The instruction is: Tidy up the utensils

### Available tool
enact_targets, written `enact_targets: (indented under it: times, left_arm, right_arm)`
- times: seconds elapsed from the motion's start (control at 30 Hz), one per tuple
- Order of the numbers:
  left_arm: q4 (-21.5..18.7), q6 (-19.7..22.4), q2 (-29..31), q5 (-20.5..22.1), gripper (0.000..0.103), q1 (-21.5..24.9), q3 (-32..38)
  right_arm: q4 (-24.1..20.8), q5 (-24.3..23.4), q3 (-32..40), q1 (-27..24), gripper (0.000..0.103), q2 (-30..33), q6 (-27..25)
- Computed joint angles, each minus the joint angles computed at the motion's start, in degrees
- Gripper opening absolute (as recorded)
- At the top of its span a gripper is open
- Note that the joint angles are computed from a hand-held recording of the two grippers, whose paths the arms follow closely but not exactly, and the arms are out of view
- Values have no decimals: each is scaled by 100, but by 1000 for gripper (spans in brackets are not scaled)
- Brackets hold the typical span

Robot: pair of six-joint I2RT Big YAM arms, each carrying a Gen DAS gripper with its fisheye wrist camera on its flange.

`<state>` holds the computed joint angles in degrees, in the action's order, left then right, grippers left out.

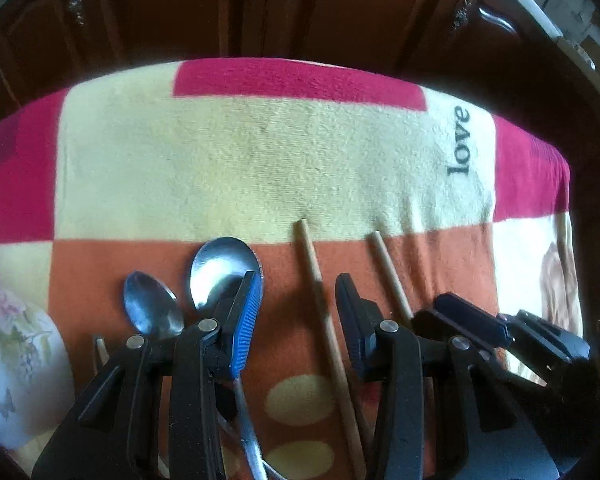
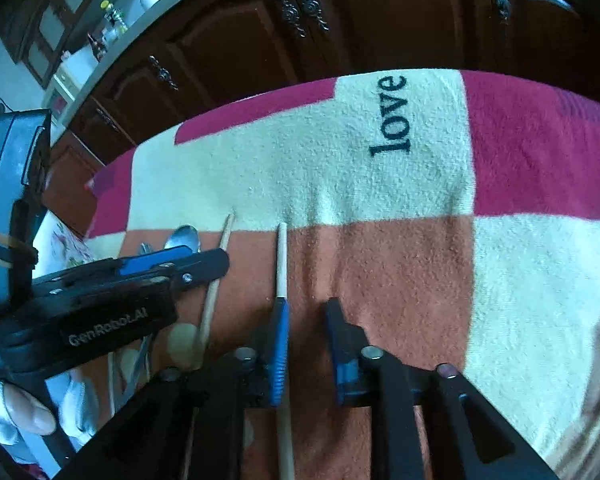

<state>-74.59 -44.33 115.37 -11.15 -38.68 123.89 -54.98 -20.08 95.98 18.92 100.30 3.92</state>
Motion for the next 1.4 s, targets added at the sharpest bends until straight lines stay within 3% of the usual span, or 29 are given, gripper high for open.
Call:
enact_targets:
  times: [0.03,0.2,0.27,0.33,0.4,0.5,0.63,0.8,0.93,0.97,1.23,1.4]
  left_arm:
    - [0,12,-14,8,38,-1,-13]
    - [79,36,-153,145,37,-29,-194]
    - [40,99,-132,204,29,-31,-153]
    - [39,148,-98,162,28,-62,-130]
    - [-44,115,-14,112,26,-82,-59]
    - [-23,95,50,63,12,-91,9]
    - [167,135,-80,169,7,-118,-183]
    - [762,-79,-681,329,6,-66,-965]
    - [943,-92,-945,333,6,-102,-1122]
    - [999,-122,-1025,336,5,-109,-1173]
    - [1261,-188,-1680,179,5,-264,-1417]
    - [1392,-152,-2104,-77,5,-463,-1566]
  right_arm:
    - [-44,-73,56,-2,30,29,-27]
    - [-188,-92,118,60,30,-17,-195]
    - [-225,33,77,99,30,-51,-281]
    - [-220,326,-28,142,30,-135,-357]
    - [-155,258,-143,105,30,-221,-321]
    - [-82,160,-239,33,30,-314,-237]
    - [-70,61,-161,23,30,-257,-206]
    - [-290,229,215,237,30,58,-430]
    - [-169,828,304,429,6,177,-617]
    - [-154,739,295,401,6,161,-537]
    - [592,36,-552,12,5,-978,134]
    - [831,-32,-975,-6,5,-1772,225]
